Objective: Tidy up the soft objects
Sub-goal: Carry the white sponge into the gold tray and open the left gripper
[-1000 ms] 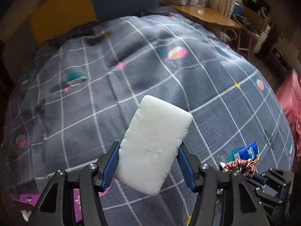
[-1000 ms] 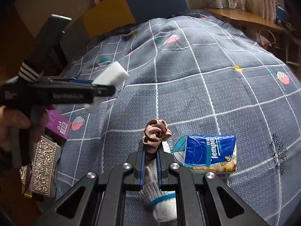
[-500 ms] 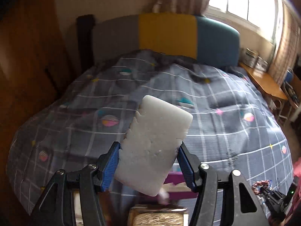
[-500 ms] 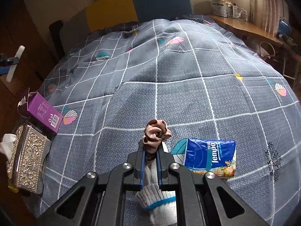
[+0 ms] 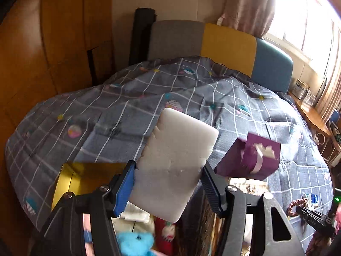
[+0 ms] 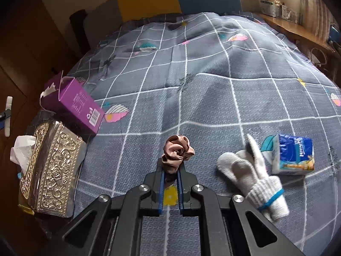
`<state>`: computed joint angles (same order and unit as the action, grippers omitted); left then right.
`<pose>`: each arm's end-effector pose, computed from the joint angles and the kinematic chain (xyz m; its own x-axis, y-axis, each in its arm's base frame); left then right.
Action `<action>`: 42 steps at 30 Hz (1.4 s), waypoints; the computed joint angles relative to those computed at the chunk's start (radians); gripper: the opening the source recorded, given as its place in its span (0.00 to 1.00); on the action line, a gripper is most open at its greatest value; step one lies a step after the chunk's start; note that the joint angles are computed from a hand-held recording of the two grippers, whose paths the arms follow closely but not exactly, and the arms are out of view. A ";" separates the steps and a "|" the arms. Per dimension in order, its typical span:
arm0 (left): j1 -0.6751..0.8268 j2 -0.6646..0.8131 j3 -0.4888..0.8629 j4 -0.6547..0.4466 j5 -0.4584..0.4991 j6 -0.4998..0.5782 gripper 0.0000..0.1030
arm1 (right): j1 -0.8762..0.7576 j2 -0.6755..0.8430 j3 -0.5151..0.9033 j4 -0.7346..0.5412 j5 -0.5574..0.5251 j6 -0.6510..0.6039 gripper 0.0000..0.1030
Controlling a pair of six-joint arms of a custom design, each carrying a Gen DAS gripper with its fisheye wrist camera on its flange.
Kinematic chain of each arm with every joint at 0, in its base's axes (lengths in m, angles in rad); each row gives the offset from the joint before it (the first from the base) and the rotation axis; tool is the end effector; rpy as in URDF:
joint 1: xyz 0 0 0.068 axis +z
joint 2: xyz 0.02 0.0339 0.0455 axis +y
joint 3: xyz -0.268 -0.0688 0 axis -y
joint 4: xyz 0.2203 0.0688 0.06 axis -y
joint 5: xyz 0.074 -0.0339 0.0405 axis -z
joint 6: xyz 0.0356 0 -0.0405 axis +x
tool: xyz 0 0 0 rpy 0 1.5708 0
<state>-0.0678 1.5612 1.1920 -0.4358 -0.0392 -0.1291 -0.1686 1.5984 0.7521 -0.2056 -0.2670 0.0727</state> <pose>0.3198 -0.0203 0.2790 -0.7184 -0.0802 -0.6910 -0.0523 0.9968 -0.0612 0.2698 -0.0364 0.1621 -0.8514 0.2160 -0.4780 0.0950 0.9597 0.2645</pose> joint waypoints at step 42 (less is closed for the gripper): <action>0.358 -0.323 -0.552 0.187 0.228 0.185 0.60 | 0.065 0.106 -0.072 0.109 0.191 0.062 0.10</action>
<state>0.2903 1.2379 0.6399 -0.2484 0.1891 0.0555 -0.1039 1.7043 0.6799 -0.0970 -0.0757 0.1352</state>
